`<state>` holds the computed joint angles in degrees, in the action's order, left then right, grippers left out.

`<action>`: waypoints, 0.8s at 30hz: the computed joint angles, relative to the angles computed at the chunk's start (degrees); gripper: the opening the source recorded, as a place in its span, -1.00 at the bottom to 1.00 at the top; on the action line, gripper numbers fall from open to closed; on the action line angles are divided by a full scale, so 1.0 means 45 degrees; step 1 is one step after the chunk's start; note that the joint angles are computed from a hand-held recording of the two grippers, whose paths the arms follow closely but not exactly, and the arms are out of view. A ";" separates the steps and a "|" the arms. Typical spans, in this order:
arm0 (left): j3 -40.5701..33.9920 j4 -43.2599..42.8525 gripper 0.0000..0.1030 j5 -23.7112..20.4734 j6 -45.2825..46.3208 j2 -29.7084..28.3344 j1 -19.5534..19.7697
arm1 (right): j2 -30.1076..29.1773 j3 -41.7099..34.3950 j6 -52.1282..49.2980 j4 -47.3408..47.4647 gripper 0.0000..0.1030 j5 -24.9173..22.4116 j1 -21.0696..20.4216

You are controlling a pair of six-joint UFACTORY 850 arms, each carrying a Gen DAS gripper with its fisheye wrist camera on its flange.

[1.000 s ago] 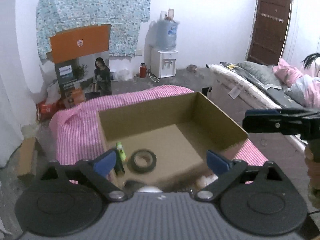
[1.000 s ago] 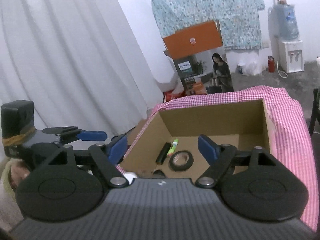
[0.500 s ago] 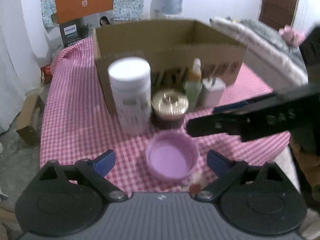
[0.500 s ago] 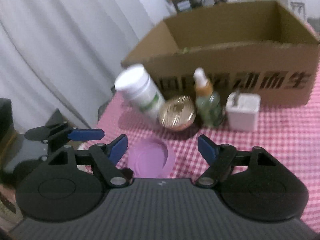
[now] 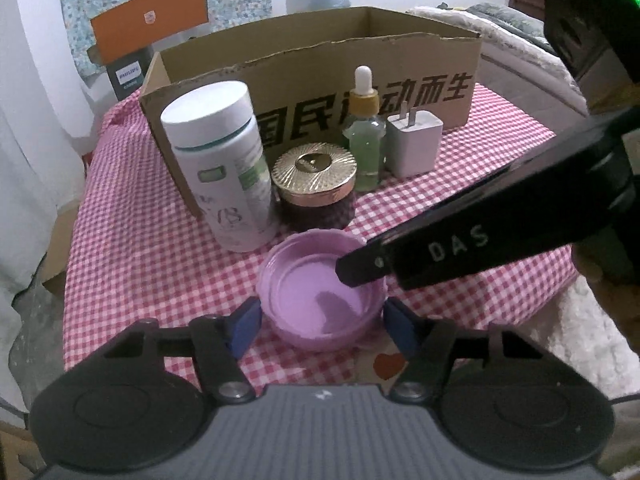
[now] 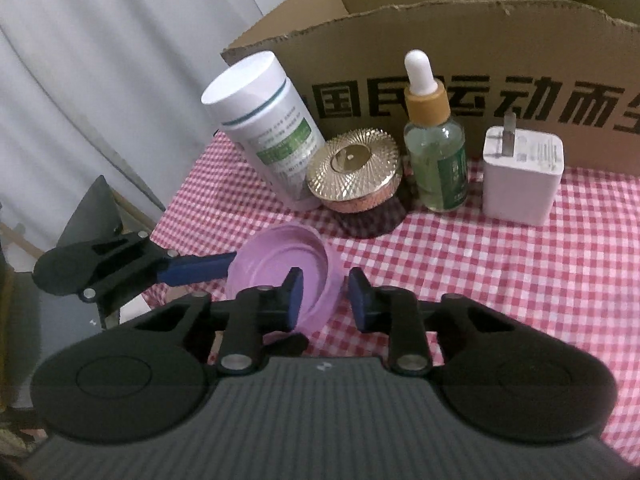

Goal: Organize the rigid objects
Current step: 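Grasp the rim of the pink plastic lid with the right gripper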

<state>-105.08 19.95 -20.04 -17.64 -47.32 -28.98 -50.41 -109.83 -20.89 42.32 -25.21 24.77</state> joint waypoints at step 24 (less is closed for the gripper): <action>-0.1435 -0.4325 0.54 -0.0414 0.4457 -0.0880 -0.0025 | 0.1328 0.2228 -0.0340 0.1345 -0.56 0.0906 -0.0553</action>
